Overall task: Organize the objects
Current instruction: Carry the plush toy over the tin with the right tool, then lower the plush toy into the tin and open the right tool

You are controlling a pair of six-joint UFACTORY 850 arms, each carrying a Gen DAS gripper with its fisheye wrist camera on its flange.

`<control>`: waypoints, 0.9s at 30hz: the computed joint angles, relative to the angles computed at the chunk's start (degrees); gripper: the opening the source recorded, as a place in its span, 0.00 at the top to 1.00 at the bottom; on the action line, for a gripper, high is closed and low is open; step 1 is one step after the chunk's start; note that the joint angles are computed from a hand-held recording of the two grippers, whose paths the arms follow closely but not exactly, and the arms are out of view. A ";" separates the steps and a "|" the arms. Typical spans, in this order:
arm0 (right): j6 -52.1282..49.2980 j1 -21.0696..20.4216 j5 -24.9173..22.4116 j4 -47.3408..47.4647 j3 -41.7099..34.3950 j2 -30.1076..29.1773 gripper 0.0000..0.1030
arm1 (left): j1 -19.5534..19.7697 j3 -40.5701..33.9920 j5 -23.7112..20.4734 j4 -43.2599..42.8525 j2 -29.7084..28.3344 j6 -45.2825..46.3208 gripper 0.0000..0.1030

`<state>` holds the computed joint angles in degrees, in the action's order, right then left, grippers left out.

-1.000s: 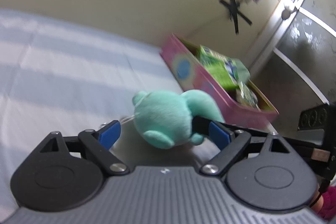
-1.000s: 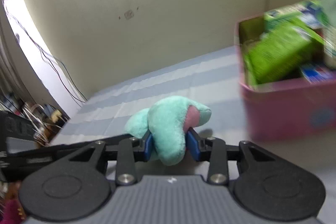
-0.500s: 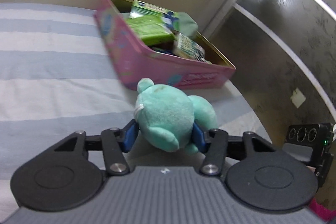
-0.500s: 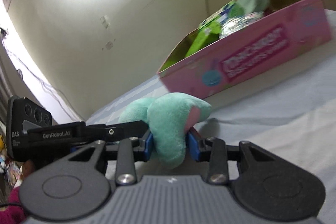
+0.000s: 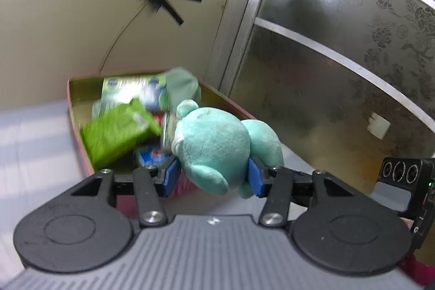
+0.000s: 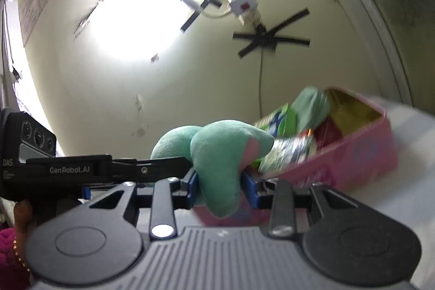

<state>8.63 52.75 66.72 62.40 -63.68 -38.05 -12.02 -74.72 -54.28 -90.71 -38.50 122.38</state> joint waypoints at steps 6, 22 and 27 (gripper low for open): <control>-2.05 -4.76 0.38 -2.32 2.19 1.95 0.68 | -5.04 -1.15 4.54 -9.20 -0.12 6.77 0.47; -12.60 -16.58 -17.55 0.44 -2.82 0.76 0.61 | -13.18 -12.18 22.58 -26.21 -8.43 19.21 0.32; -15.53 -16.27 -15.91 2.36 -5.34 -1.13 0.47 | -14.34 -15.17 31.83 -30.43 -10.39 20.89 0.30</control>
